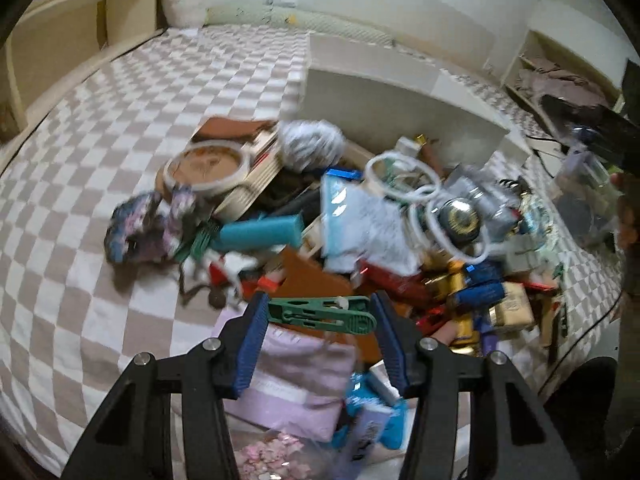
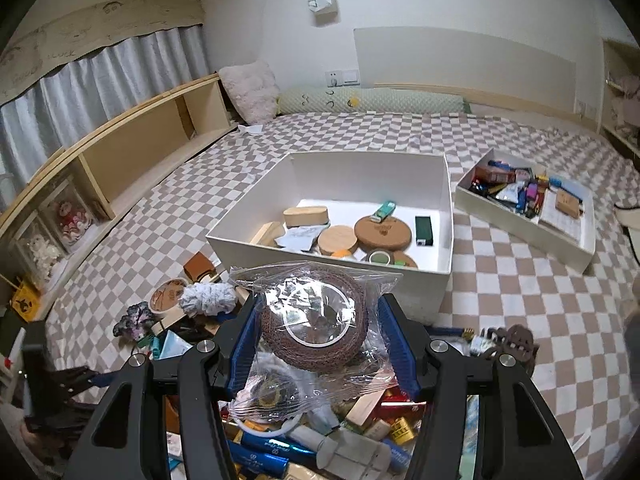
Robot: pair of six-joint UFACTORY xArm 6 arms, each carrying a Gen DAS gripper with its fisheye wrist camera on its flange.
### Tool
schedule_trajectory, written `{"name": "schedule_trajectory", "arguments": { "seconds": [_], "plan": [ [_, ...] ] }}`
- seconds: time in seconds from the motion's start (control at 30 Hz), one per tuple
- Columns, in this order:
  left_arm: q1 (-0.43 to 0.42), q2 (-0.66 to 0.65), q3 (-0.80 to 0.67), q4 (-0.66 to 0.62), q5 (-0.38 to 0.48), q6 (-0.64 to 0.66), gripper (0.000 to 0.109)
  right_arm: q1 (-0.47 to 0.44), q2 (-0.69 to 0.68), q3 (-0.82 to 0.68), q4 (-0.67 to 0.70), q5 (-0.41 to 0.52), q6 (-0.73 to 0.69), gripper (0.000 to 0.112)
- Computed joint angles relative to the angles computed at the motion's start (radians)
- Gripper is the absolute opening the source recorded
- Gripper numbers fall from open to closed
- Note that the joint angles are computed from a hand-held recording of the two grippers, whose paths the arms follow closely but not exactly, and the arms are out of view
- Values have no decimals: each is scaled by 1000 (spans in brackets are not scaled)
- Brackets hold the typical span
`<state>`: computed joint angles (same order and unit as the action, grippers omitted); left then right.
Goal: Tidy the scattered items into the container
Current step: 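Carry the green clip and tape roll with both grippers over the white box, then lower the clip and tape roll into the white box and open both grippers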
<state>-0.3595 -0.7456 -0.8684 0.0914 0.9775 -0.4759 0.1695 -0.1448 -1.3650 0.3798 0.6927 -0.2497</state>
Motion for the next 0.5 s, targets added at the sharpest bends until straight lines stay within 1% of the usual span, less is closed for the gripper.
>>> {"name": "schedule_trajectory", "arguments": {
  "seconds": [0.23,0.37,0.5],
  "plan": [
    [-40,106,-143,-6,-60,71,52,-4,55,-99,-13,22,-11,59],
    [-51,192,-252,-27,-100,123,52,-10,126,-204,-32,43,6,59],
    [-52,287,-368,-53,-136,179,52,-25,229,-337,-66,88,50,59]
  ]
}}
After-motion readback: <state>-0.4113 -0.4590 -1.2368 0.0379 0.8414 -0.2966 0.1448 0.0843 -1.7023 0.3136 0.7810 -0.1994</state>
